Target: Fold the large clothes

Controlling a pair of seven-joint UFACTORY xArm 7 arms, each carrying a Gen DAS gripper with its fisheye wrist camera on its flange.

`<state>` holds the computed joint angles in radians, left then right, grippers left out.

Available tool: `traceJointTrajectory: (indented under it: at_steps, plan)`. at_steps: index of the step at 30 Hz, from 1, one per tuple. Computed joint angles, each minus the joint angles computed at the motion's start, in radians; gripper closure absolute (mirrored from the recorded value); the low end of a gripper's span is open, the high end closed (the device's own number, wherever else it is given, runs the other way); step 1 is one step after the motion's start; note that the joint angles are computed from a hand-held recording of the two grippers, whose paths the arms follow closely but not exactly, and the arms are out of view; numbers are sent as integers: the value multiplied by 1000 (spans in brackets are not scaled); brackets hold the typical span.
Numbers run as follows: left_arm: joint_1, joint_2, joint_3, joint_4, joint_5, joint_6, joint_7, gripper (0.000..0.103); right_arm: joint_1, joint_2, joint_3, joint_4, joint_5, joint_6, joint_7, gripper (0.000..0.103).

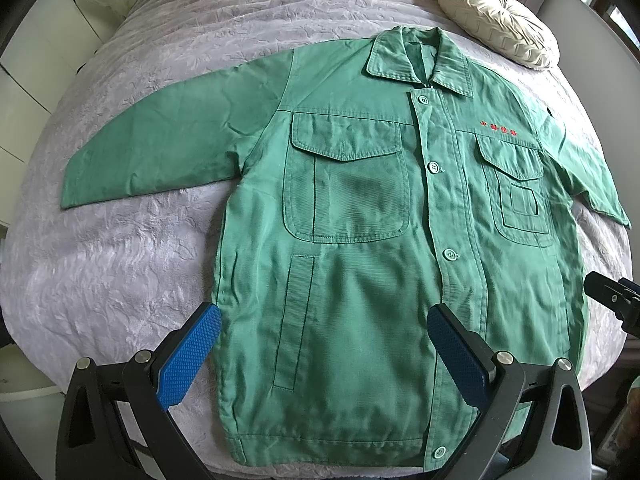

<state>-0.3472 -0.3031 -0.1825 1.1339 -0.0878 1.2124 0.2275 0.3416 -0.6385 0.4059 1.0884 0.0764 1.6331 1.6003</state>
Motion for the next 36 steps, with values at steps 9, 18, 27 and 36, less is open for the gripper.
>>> traceJointTrajectory:
  at_steps: [9,18,27,36]
  plan:
    - [0,1,2,0,-2,0,3,0,1,10,0,10,-3,6,-1,0]
    - [0,2,4,-1,-11,2,3,0,3,28,1,25,-7,12,-2,0]
    - [45,71,73,16,-117,-31,37,0,17,79,1,25,-18,-67,-22,0]
    - [194,349,145,171,-198,-236,33,0,62,188,-34,-49,7,-438,-101,0]
